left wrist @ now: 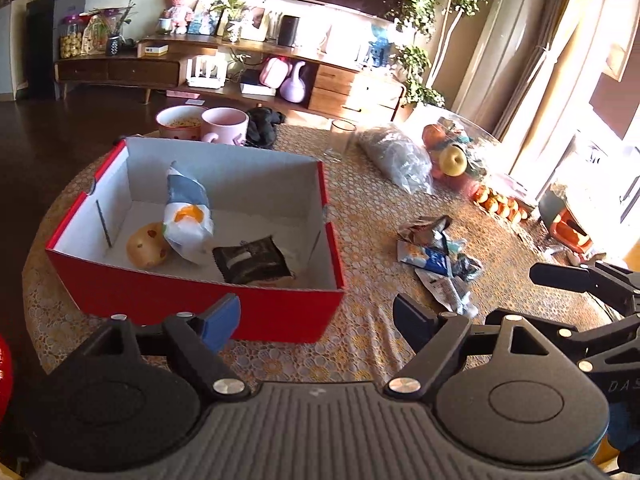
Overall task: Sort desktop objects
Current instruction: 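Withdraw both grippers from the box toward the remaining wrappers on the table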
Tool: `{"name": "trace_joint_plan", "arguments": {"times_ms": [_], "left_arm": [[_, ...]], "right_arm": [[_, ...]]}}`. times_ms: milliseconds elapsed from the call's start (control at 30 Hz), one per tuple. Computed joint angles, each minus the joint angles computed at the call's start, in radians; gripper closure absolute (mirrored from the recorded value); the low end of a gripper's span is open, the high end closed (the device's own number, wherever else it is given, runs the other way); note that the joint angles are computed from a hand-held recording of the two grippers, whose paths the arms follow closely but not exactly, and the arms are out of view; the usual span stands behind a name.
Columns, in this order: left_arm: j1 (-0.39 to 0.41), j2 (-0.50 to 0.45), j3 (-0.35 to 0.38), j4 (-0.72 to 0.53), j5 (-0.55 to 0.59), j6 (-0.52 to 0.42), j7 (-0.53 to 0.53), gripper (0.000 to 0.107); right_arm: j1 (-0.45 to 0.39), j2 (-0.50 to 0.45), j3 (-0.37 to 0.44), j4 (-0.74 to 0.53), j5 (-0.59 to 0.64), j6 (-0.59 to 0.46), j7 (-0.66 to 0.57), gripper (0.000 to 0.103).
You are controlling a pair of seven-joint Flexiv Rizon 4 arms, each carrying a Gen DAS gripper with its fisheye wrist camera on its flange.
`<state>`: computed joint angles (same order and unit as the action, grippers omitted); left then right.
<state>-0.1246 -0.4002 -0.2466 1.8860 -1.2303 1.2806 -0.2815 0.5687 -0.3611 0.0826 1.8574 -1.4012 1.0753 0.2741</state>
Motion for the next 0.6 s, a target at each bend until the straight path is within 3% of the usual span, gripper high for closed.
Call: {"name": "trace_joint_plan", "arguments": {"times_ms": [267,400,600], "left_arm": [[-0.039,0.027,-0.005,0.04,-0.051,-0.009,0.056,0.019],[-0.066,0.031,-0.007,0.052,-0.067,-0.006,0.087,0.007],[-0.099,0.021,-0.01,0.059,-0.059,0.001,0.102,0.007]], "right_arm": [[-0.028,0.072,0.023,0.098,-0.034,-0.038,0.074,0.007],[-0.048,0.105,0.039,0.141,-0.058,-0.06,0.114,0.003],[-0.081,0.142,0.057,0.201,-0.078,-0.087,0.15,0.002]]}}
